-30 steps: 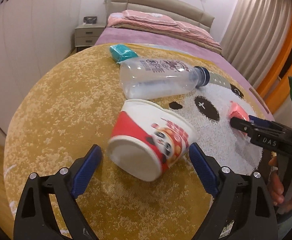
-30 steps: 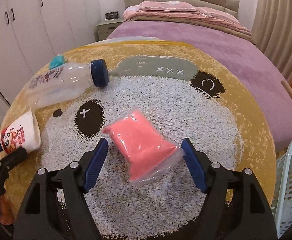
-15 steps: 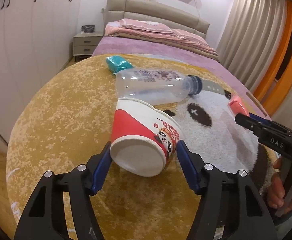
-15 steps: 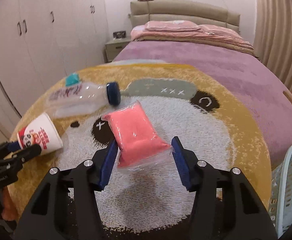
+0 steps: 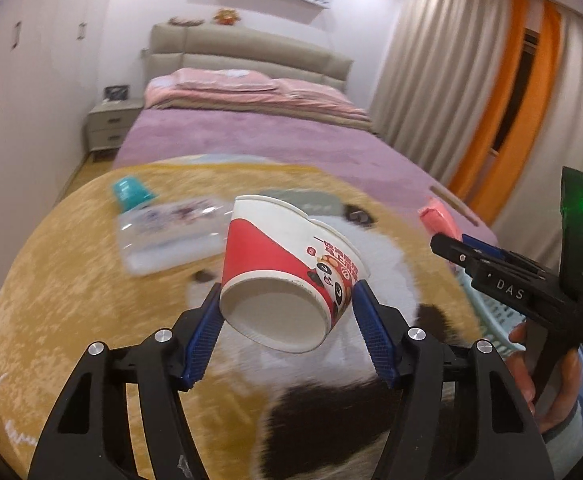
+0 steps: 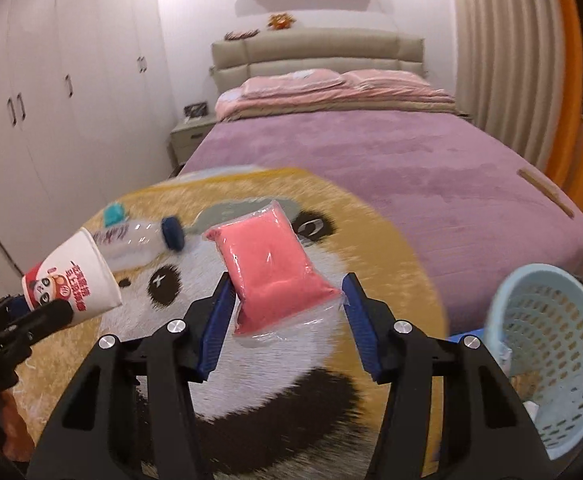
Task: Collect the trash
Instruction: 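Carry the cup and pink packet to the blue basket and release both inside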
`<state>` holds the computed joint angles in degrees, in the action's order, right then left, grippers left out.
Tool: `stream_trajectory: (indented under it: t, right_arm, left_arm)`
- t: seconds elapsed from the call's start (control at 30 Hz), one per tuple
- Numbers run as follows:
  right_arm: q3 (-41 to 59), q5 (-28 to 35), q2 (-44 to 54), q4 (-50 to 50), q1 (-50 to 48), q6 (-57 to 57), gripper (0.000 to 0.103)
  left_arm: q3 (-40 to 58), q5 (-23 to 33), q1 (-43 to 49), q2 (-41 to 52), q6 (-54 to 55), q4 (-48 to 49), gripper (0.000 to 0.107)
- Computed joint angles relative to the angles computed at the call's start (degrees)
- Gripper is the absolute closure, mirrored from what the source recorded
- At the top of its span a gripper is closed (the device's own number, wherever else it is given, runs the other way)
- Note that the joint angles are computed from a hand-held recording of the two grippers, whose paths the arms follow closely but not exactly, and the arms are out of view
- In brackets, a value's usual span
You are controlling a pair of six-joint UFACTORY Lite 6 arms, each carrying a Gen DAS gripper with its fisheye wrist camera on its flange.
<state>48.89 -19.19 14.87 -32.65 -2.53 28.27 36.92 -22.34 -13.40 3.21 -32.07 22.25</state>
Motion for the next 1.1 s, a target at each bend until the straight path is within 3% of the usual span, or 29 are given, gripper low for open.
stream_trajectory:
  t: [0.1, 0.37, 0.7, 0.93, 1.1]
  right_arm:
    - [-2.73, -0.08, -4.49, -3.24, -3.87, 2.45, 0.051]
    - [-5.0, -2.1, -10.52, -23.19, -18.04, 20.1, 0.051]
    - [0.62, -4.74, -5.97, -39.54, -33.38, 35.46, 0.051]
    - [3.86, -5.76, -1.52, -43.19, -40.43, 38.44, 0.051]
    - [7.05, -4.38, 2.54, -45.15, -44.12, 40.31, 0.051]
  left_arm:
    - [3.18, 1.15, -3.99, 1.3, 1.44, -2.41, 0.045]
    - [13.89, 3.27, -12.64, 8.0, 0.96, -3.12, 0.045]
    - [30.22, 7.83, -23.12, 19.26, 2.55, -4.47, 0.045]
    - [42.8, 10.4, -28.85, 28.68, -4.86, 3.61, 0.045]
    - [56.48, 14.49, -31.93, 38.83, -21.45, 20.24, 0.045]
